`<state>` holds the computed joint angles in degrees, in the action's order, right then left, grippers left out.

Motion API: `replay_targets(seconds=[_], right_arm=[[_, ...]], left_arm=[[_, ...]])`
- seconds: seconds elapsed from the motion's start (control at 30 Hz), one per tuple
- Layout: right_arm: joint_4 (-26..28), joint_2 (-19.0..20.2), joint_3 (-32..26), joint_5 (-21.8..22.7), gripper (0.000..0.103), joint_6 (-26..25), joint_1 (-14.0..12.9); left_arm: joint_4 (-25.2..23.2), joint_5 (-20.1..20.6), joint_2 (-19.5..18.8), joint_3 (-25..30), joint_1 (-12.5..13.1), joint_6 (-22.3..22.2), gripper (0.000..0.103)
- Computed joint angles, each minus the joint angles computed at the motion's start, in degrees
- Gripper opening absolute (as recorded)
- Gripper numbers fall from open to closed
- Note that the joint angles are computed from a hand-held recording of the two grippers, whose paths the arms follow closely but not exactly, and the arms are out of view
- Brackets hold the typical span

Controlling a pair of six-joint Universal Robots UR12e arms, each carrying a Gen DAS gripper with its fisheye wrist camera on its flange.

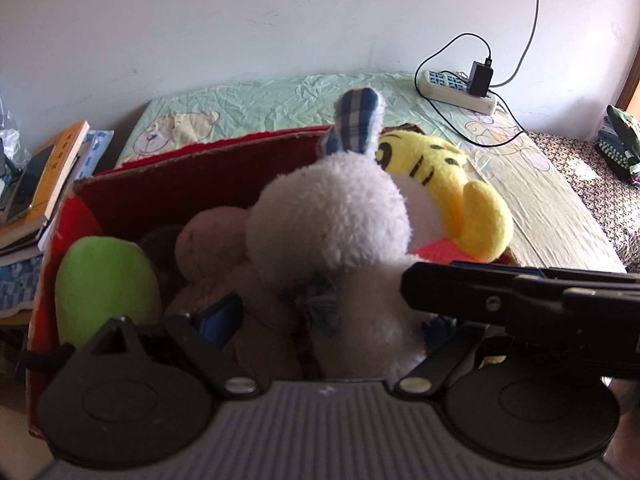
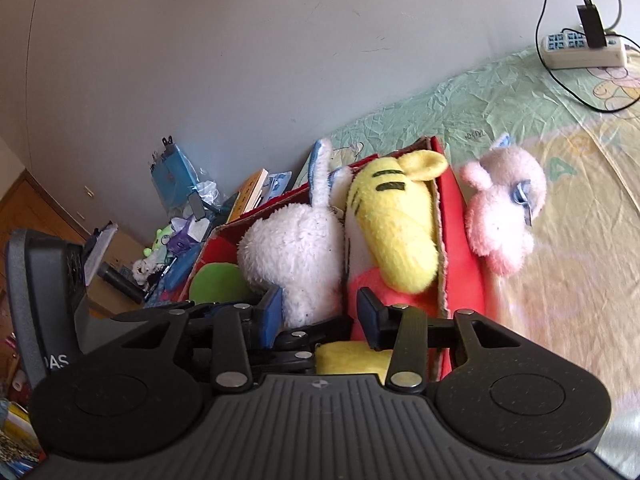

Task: Organize objects
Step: 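Lower the bunny into the red box and open the right gripper, then move the right gripper to the second white bunny plush on the bed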

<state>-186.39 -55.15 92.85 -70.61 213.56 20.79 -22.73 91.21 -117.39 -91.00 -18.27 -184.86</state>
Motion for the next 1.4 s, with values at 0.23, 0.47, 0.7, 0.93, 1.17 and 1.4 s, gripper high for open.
replay_targets(seconds=[0.23, 0.47, 0.7, 0.93, 1.17, 1.4], right_arm=[[-1.4, -0.3, 1.2, 5.7, 0.044, 2.4, -1.8], [-1.7, -0.8, 2.3, 10.8, 0.044, 1.7, -3.4], [-1.1, -1.0, 3.1, 15.5, 0.045, -0.4, -4.9], [-2.7, -1.3, 4.3, 21.8, 0.044, -2.1, -6.9], [-4.7, -1.8, 6.4, 24.4, 0.045, -1.7, -9.4], [1.4, -2.1, 6.7, 16.8, 0.045, -8.7, -10.2]], left_arm=[[-1.8, 6.5, 0.0, 0.9, -2.0, -2.6, 0.09], [-4.6, 12.4, -0.3, 1.9, -3.8, -7.8, 0.09], [-7.2, 17.7, 0.0, 2.1, -5.3, -12.9, 0.091], [-8.1, 21.7, 1.2, 1.4, -6.8, -17.1, 0.092], [-7.3, 25.4, 2.3, 0.5, -8.8, -19.9, 0.092], [-2.4, 21.6, 2.4, 0.1, -10.2, -18.0, 0.092]])
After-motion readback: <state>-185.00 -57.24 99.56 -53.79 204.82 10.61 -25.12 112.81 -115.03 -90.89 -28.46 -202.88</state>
